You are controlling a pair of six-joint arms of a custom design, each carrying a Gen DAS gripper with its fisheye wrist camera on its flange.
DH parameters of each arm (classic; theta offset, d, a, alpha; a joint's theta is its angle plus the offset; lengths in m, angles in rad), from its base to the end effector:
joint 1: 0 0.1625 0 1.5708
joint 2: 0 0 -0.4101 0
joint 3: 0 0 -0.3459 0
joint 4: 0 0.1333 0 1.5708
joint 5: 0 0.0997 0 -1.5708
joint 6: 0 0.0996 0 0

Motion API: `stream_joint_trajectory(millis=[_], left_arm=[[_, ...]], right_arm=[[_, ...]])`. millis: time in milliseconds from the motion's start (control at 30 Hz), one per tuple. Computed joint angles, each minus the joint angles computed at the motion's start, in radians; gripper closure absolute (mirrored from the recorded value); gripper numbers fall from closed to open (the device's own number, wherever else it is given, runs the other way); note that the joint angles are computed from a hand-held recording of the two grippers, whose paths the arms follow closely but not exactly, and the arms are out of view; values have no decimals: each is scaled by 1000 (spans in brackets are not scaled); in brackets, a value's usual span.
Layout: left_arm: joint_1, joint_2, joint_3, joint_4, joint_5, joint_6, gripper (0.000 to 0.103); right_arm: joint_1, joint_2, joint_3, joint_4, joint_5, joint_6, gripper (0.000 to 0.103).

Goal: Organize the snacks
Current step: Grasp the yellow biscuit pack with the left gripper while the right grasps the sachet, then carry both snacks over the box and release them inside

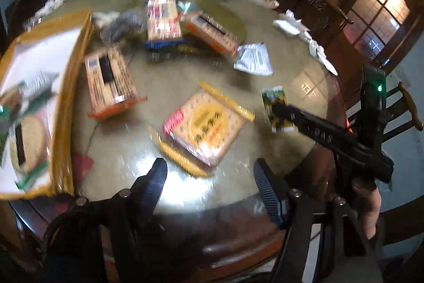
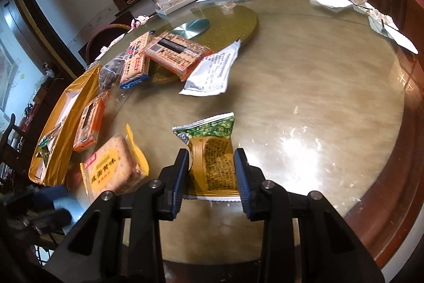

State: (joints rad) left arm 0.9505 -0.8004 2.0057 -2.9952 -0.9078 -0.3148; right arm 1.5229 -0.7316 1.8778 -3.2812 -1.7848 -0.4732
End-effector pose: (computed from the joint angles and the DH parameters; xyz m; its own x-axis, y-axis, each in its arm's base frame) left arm -0.1460 -0.5392 0.0788 -0.8594 0.0862 -0.5039 0.3169 0.8634 -0.3927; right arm 0.0841 -0.5886 0.0924 -0.8824 -0.2420 0.4034 -0.4063 0.8243 -0.3942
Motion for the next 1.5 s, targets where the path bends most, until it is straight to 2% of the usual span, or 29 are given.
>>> stream_joint_trajectory(millis=[167,267,367,600,767,800,833,1000,1200,1400,1500], left_arm=[[24,76,-101,-20,44,186,31],[50,122,-158,5,34,275,30],[45,174,-191,-18,100,324,27],[27,146,-148,51,85,273,28],[35,155,-161,43,103,236,28],[38,156,-164,46,101,229,29],[40,159,-165,39,100,225,34],[24,175,-123,-72,139,240,35],[30,127,-50,-203,86,190,35],[11,64,23,-282,76,142,35],[6,40,51,-314,74,127,35]], right_arm=[[0,-4,14,-7,2,5,66],[0,-3,17,-13,6,5,66],[-3,-6,19,-12,11,11,66],[-3,-5,28,-23,20,-1,66],[2,1,24,-26,13,-7,66],[3,3,24,-29,10,-11,66],[6,4,24,-31,7,-8,66],[14,9,29,-39,-6,-19,66],[22,17,29,-44,-13,-27,67],[49,43,18,-64,-71,-60,66],[70,68,8,-95,-123,-87,64]])
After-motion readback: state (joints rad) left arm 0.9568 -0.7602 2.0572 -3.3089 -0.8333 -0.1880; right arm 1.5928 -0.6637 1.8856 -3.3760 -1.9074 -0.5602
